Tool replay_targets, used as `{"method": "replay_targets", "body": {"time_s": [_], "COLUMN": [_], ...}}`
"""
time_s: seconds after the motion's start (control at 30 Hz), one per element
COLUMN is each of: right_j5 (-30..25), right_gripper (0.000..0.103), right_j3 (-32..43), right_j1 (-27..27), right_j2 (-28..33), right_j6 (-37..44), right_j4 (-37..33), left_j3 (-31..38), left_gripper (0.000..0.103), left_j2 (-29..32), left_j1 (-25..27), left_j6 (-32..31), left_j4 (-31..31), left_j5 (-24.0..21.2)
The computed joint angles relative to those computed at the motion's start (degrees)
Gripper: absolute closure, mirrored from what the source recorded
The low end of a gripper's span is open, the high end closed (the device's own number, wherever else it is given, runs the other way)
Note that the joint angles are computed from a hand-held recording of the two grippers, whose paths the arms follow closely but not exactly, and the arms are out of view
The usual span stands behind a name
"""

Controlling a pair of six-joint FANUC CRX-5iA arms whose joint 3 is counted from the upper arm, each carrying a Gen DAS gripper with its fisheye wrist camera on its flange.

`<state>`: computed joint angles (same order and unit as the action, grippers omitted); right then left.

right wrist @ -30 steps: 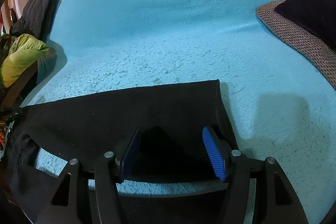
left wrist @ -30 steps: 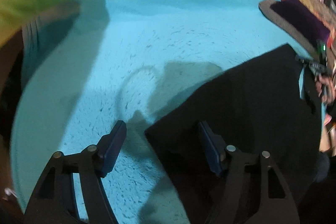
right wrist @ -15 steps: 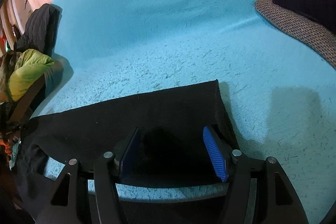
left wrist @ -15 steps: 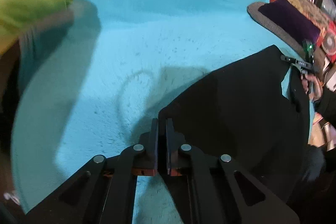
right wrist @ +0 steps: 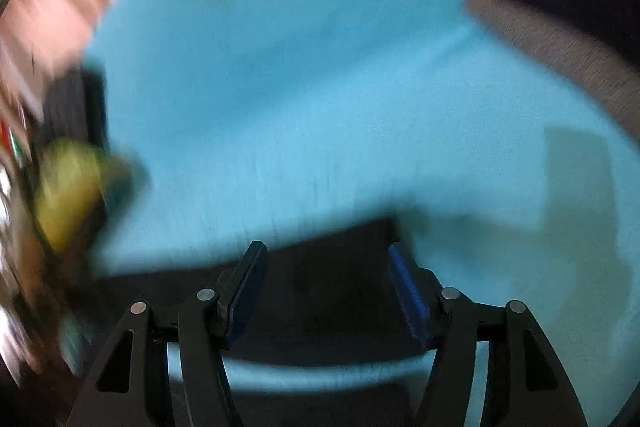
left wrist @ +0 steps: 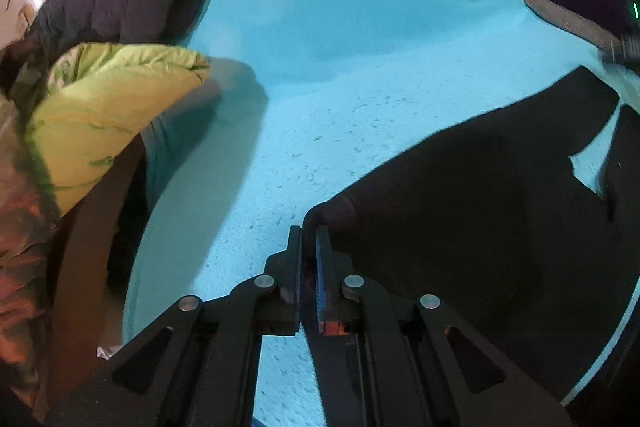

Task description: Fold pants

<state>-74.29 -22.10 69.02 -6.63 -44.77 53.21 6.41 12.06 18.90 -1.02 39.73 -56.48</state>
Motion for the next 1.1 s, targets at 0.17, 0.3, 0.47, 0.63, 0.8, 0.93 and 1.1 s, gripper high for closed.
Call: {"method": "replay_targets", "body": {"time_s": [0.17,0.3,0.47,0.63,0.8,0.93,1.1], "right_j5": [8.7,14.6,18.3,20.4,15.6,9.5,3.3], "right_gripper": [0.047,0.062,0.068,0.097,0.098,0.098,0.098], "right_j3": [1.5,1.9,1.6,2.6,2.3,4.3,1.0], "right_j1": [-8.0,-13.2,-15.6,-16.2,-11.6,-5.2,4.8], "right_j2": [-5.5,-5.4,-4.1,-2.4,-2.7,-2.3,-2.3], "right_j6": [12.0,17.2,22.2,28.0,23.7,28.2,23.9], "right_j4": [-13.4,-24.0,-26.0,-26.0,-12.5,-7.0,-3.5], "left_j3": [1.9,3.2,3.2,3.4,4.2,-1.8,-13.3], "left_gripper": [0.100,0.100,0.100,0.100,0.100,0.100,0.100], "left_j2": [1.1,2.3,2.6,2.7,2.6,-1.1,-7.3], "left_j1": [1.3,1.4,0.8,0.6,0.9,3.3,9.1], "left_j6": [4.9,8.1,9.1,10.4,11.4,3.9,-6.8], "left_j4": [2.7,3.3,1.4,1.1,3.9,8.3,12.2], "left_j5": [-3.3,-4.8,-3.8,-3.8,-3.2,-1.9,-3.0]}}
